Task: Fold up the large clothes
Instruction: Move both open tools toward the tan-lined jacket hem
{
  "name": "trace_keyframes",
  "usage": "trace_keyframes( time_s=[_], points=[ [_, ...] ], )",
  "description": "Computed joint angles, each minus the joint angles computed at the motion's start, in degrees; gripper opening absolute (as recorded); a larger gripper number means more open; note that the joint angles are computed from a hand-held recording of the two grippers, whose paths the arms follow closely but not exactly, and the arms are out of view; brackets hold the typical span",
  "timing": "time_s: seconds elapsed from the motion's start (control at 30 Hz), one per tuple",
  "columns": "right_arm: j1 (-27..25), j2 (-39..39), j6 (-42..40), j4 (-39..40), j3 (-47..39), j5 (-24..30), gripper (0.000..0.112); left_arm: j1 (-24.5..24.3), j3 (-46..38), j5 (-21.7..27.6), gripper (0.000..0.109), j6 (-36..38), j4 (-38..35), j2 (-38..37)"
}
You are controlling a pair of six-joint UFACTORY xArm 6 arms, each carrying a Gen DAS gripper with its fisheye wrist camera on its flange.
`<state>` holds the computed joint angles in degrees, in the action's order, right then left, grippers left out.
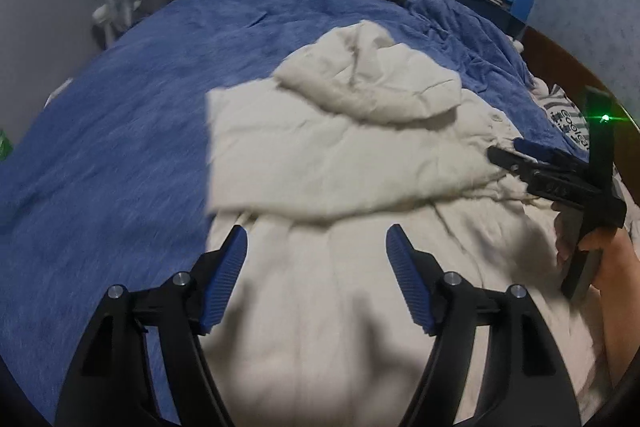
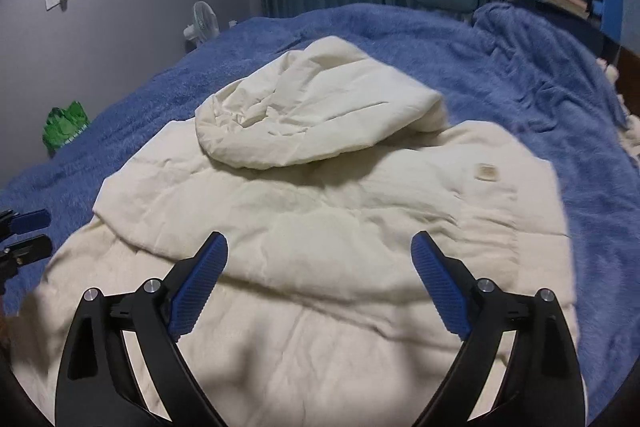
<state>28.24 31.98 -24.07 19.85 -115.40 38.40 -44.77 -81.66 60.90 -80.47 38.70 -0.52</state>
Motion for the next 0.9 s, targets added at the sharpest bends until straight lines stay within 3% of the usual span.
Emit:
trace_keyframes(
  time_s=[0.17, 0.43, 0.67, 0.9],
  points=[
    [-0.39, -9.6, 0.5, -4.31, 13.37, -4.38, 0.09, -1.16, 7.44, -1.13, 0.071, -8.41, 0.52, -5.59],
    [-2.11, -21.83, -0.85, 1.23, 28.48, -7.7, 0.092, -0.93, 14.52, -2.38, 0.071, -15.79, 0.6, -10.48],
    [-5.6, -28.97, -1.36, 1.89, 36.69, -6.65, 0.092, -3.47, 15.34, 0.42, 0.071, -16.26, 2.59, -12.33],
    [-10.19, -30.81, 0.39, 2.31, 37.98, -4.29, 0.093, -4.65, 17.32, 1.02, 0.071, -16.44, 1.75, -13.9]
  ],
)
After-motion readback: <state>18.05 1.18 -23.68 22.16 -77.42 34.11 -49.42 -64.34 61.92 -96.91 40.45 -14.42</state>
